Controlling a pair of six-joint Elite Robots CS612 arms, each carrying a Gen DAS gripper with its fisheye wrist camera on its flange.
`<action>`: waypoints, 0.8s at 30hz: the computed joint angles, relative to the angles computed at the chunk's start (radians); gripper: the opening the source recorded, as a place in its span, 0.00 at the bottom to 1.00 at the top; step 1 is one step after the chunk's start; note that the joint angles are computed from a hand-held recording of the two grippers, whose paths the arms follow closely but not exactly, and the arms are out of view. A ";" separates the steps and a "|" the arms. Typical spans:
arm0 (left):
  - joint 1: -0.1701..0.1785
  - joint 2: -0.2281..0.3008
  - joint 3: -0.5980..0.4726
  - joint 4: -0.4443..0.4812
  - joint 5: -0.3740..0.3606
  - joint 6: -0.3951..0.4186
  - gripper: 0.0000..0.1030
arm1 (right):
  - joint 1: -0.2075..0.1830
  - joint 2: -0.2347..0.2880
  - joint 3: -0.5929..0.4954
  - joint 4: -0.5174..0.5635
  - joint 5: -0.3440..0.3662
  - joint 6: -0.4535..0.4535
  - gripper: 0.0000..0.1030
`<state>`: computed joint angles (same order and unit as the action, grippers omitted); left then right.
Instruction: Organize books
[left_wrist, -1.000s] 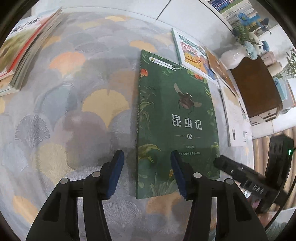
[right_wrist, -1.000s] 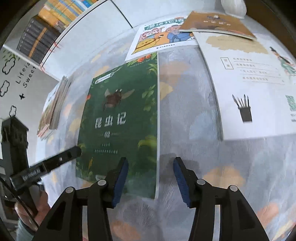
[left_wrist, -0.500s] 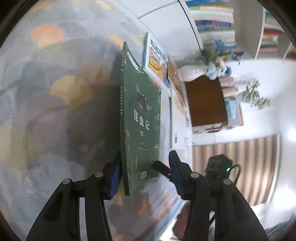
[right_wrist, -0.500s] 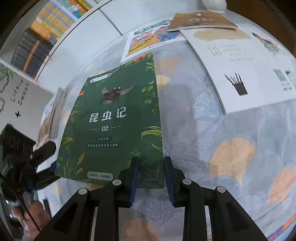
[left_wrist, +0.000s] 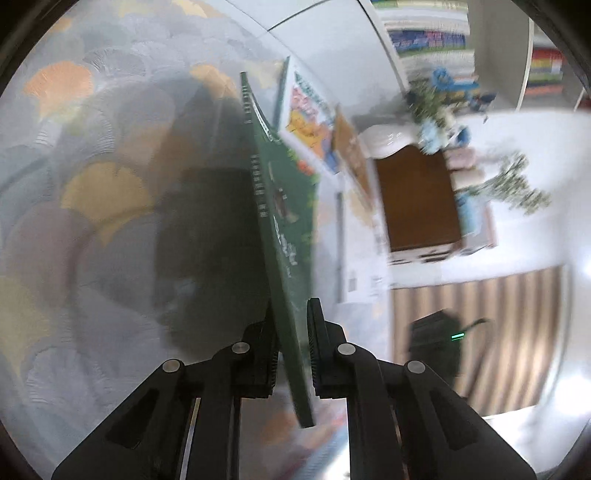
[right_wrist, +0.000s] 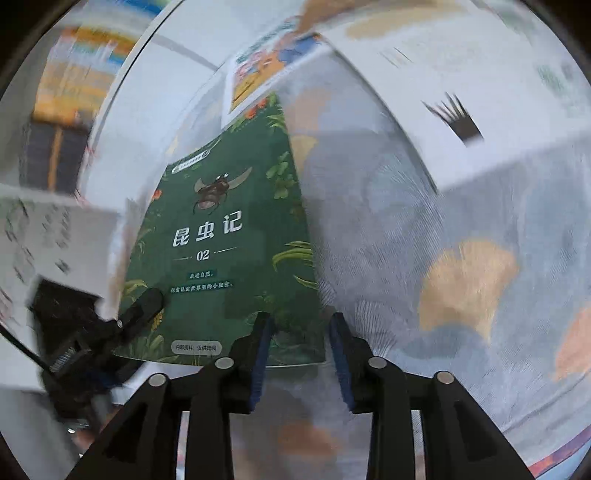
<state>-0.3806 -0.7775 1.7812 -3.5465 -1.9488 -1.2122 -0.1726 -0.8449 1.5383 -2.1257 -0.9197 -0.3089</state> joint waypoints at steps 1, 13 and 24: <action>0.007 0.011 -0.005 -0.045 -0.019 -0.042 0.10 | -0.010 0.007 -0.007 0.031 0.039 0.016 0.41; 0.026 0.079 -0.034 -0.283 -0.073 -0.350 0.10 | -0.040 0.066 -0.054 0.231 0.314 0.069 0.61; 0.014 0.003 0.014 -0.053 -0.004 -0.168 0.10 | 0.031 0.002 -0.033 -0.021 0.103 -0.075 0.35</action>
